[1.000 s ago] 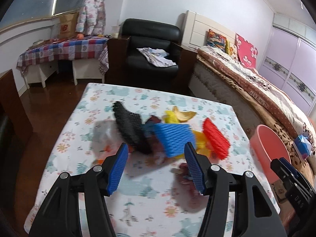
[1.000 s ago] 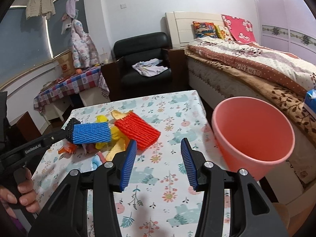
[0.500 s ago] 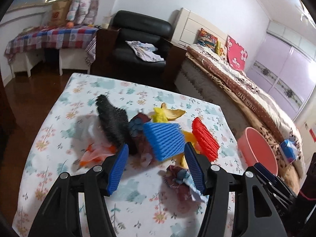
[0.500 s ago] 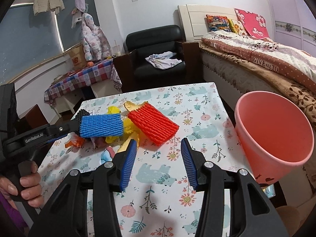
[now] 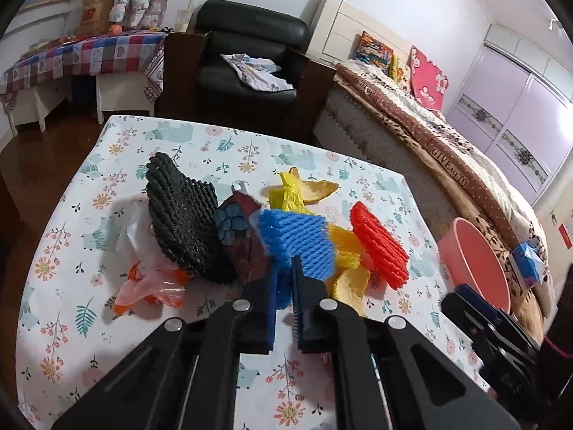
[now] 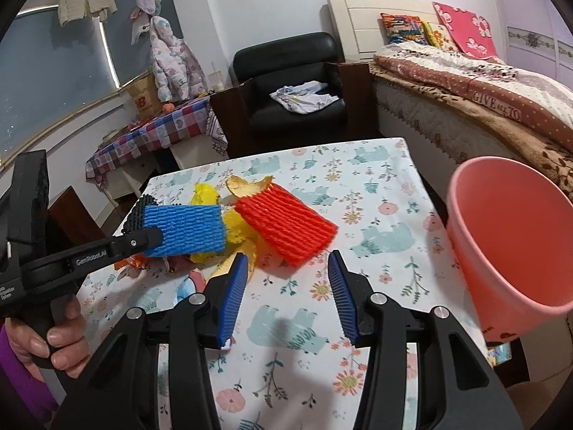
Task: Collect trash
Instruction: 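Grasp the red foam net with the right tool while the left tool grasps the blue foam net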
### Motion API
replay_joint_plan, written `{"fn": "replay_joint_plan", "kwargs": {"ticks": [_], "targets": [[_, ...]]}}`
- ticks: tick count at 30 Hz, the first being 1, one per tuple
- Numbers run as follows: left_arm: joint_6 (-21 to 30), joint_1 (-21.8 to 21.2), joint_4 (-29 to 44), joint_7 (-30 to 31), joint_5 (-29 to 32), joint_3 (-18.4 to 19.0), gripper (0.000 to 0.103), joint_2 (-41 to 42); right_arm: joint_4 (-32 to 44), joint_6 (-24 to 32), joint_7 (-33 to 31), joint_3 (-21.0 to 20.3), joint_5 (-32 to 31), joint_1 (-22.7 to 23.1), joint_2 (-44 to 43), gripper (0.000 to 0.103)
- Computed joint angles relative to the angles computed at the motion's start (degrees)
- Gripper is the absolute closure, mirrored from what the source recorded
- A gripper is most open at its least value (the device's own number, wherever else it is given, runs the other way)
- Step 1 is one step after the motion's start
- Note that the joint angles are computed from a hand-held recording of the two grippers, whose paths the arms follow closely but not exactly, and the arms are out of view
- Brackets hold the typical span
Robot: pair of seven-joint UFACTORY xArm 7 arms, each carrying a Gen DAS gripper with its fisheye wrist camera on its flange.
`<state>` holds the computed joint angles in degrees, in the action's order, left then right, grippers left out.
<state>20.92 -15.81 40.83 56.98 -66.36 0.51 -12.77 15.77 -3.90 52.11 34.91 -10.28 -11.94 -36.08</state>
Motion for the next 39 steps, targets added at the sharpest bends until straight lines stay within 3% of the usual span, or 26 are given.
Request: {"fn": "replay_joint_plan", "kwargs": {"ticks": [3, 11, 14, 20, 22, 23, 28, 33, 36, 39], "targets": [[1.5, 0.1, -0.8, 2.5, -1.5, 1.0, 0.097, -1.7, 2.0, -0.8, -1.8, 0.2, -1.0, -0.9, 3.1, 0.056], [5.4, 1.4, -2.0, 5.7, -3.5, 3.0, 0.097, -5.3, 9.6, 2.2, -4.9, 8.3, -5.9, -11.6, 10.0, 0.056], [6.1, 2.0, -2.2, 5.6, -3.1, 3.4, 0.097, -5.6, 12.6, 4.9, -4.0, 10.8, -9.1, -15.2, 13.0, 0.056], [6.9, 2.9, -2.3, 5.3, -2.6, 3.7, 0.097, -5.6, 14.4, 6.7, -0.1, 12.4, -14.3, -17.6, 15.7, 0.056], [7.1, 3.0, -2.3, 5.1, -2.5, 3.7, 0.097, -5.6, 14.4, 6.8, 0.9, 11.2, -15.3, -16.8, 16.1, 0.058], [7.0, 3.0, -2.4, 5.1, -2.5, 3.6, 0.097, -5.6, 14.2, 6.5, 1.4, 10.4, -15.8, -16.2, 16.1, 0.067], [6.9, 3.1, -2.5, 5.0, -2.5, 3.5, 0.097, -5.9, 13.1, 6.1, 3.6, 6.1, -17.9, -12.6, 15.5, 0.088], [6.6, 2.8, -3.6, 4.8, -2.4, 3.5, 0.097, -7.9, 10.0, 4.2, 4.2, -0.5, -16.1, -5.7, 11.7, 0.091], [6.0, 2.3, -4.2, 3.8, -1.9, 3.5, 0.097, -9.2, 7.2, 3.5, 2.1, -6.7, -12.0, 1.5, 8.4, 0.091], [5.5, 1.5, -4.7, 3.0, -1.5, 3.9, 0.097, -10.7, 4.7, 3.5, 0.3, -9.8, -8.5, 5.7, 4.2, 0.091]]}}
